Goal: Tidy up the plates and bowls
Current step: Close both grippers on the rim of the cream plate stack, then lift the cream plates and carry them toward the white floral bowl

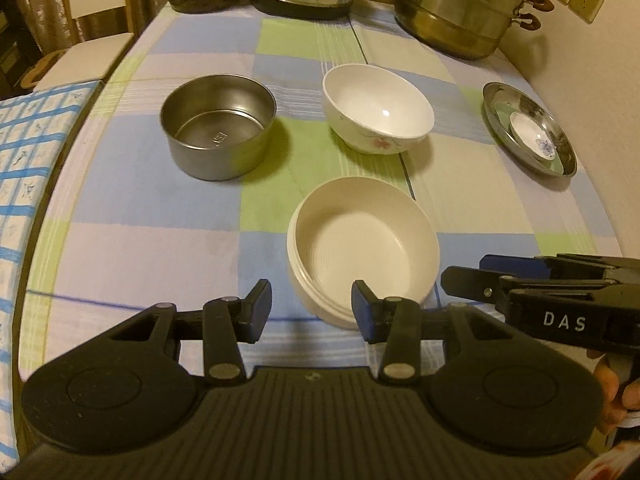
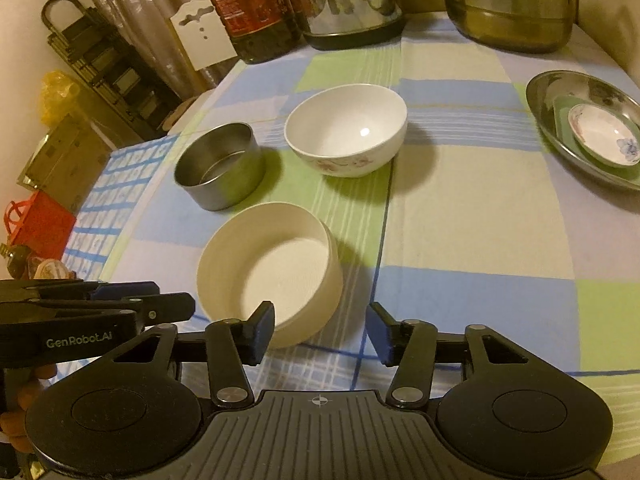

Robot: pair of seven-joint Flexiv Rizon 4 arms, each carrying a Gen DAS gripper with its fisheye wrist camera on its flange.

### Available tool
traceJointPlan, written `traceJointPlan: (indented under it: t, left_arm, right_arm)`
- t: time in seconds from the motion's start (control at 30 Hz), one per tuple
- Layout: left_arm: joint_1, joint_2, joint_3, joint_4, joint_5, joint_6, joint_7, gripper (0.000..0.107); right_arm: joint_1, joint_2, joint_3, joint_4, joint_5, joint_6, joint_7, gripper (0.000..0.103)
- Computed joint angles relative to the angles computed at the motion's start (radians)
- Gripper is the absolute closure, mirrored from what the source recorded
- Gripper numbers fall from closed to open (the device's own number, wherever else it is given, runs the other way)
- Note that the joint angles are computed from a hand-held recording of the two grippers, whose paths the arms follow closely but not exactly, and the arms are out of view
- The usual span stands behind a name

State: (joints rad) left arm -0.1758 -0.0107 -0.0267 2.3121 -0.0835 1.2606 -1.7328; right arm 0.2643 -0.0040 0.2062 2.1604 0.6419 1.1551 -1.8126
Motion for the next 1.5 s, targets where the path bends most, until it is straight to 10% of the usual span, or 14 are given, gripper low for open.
traceJointPlan:
  t: [0.9,1.5]
  left_arm:
    - [0.029,-0.129,-0.032,-0.049,-0.247,-0.033,0.303,0.089]
    - [0.015,-0.103,-0.024,-0.083,-0.227,-0.017,0.311,0.09]
  right_arm:
    - [-0.02,-0.116,0.044,-0.06,-0.117,-0.005,0.162,0.083]
    - [-0.027,-0.074,0.024,-0.084,-0.112,-0.04,0.194,0.085]
